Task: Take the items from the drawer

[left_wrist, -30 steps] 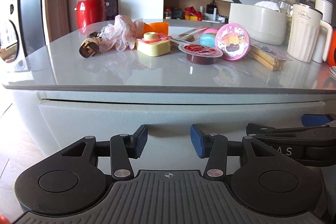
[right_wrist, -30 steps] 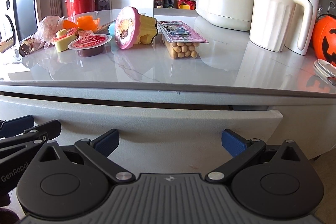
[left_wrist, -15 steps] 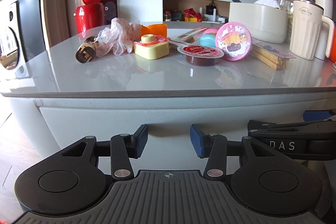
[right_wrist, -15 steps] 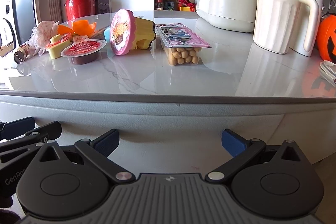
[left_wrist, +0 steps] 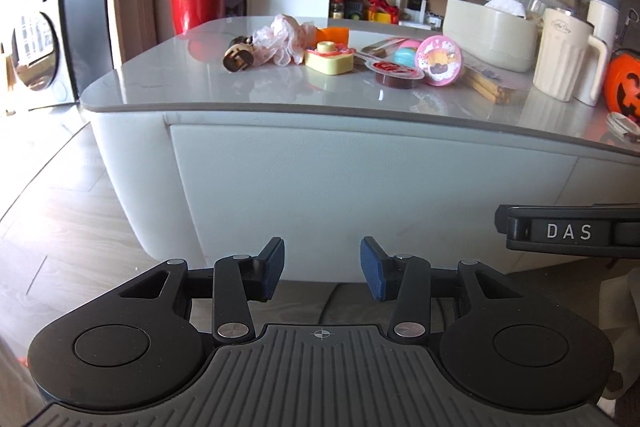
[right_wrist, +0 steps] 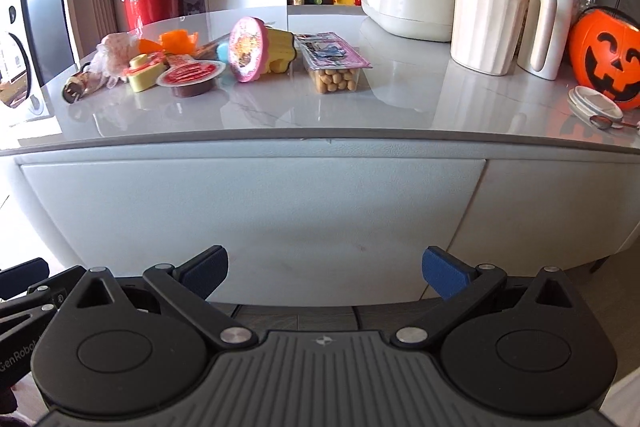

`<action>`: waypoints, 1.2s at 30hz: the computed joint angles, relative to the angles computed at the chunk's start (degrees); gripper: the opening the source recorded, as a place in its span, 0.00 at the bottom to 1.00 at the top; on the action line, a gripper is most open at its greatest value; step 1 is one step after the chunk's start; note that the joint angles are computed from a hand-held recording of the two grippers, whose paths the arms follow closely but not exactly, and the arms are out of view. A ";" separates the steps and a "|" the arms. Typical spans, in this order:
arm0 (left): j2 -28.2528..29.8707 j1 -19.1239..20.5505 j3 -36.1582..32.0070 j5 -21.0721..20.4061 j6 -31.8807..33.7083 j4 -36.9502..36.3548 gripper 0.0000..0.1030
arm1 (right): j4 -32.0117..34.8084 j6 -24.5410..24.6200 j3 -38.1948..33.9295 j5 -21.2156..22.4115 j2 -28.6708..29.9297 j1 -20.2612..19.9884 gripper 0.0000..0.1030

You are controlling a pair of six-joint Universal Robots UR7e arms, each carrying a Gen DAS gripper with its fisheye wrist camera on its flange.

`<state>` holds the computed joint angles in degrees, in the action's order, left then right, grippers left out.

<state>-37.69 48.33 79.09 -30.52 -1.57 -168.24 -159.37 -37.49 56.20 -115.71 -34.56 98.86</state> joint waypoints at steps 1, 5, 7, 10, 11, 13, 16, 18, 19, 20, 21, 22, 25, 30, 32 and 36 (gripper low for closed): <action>-1.25 -0.89 2.39 -0.04 -0.43 -1.09 0.45 | 0.04 0.87 2.66 0.50 -1.94 0.13 1.00; -4.98 -3.20 9.31 0.55 -3.76 -2.91 0.45 | -5.58 0.35 15.46 2.35 -9.99 -0.13 1.00; -6.04 -4.03 11.62 0.58 -3.51 -4.26 0.45 | -8.62 -1.15 20.88 2.69 -13.24 -0.56 1.00; -5.27 -4.98 12.17 0.38 2.15 -9.85 0.45 | -15.97 -6.24 27.42 5.85 -16.38 -1.05 1.00; -5.00 -5.15 12.05 -0.03 3.46 -10.47 0.43 | -17.73 -7.00 28.35 7.01 -16.84 -0.98 1.00; -4.63 -5.25 11.90 -0.25 4.70 -10.64 0.33 | -20.06 -7.69 28.95 7.91 -16.81 -0.81 1.00; -4.81 -4.88 11.63 -0.06 2.07 -7.84 0.36 | -18.82 -7.07 27.96 6.17 -16.25 -0.92 1.00; -5.00 -4.64 11.45 0.00 0.27 -5.98 0.36 | -17.94 -5.08 26.67 4.22 -15.58 -0.97 1.00; -5.13 -4.56 11.57 -0.01 -0.41 -5.39 0.36 | -16.99 -3.90 26.13 3.89 -15.47 -1.10 1.00; -5.17 -4.48 11.53 -0.12 -0.66 -5.07 0.36 | -16.06 -3.06 25.66 3.67 -15.38 -1.20 1.00; -5.19 -4.44 11.51 -0.20 -0.77 -4.91 0.36 | -15.74 -2.85 25.45 3.47 -15.26 -1.25 1.00; -5.18 -4.43 11.49 -0.24 -0.77 -4.85 0.36 | -15.77 -3.10 25.46 3.40 -15.17 -1.28 1.00; -5.29 -4.45 11.77 -0.70 -0.23 -4.97 0.36 | -16.34 -5.07 25.94 3.60 -14.98 -1.25 1.00; -5.08 -4.44 11.69 -1.26 0.74 -5.18 0.36 | -17.05 -5.85 25.76 3.42 -14.45 -1.21 1.00; -5.04 -4.40 11.61 -1.32 0.41 -4.76 0.36 | -16.49 -5.28 25.41 3.21 -14.32 -1.24 1.00; -5.15 -4.35 11.70 -1.47 -0.07 -4.21 0.36 | -16.02 -4.93 25.12 2.87 -14.11 -1.30 1.00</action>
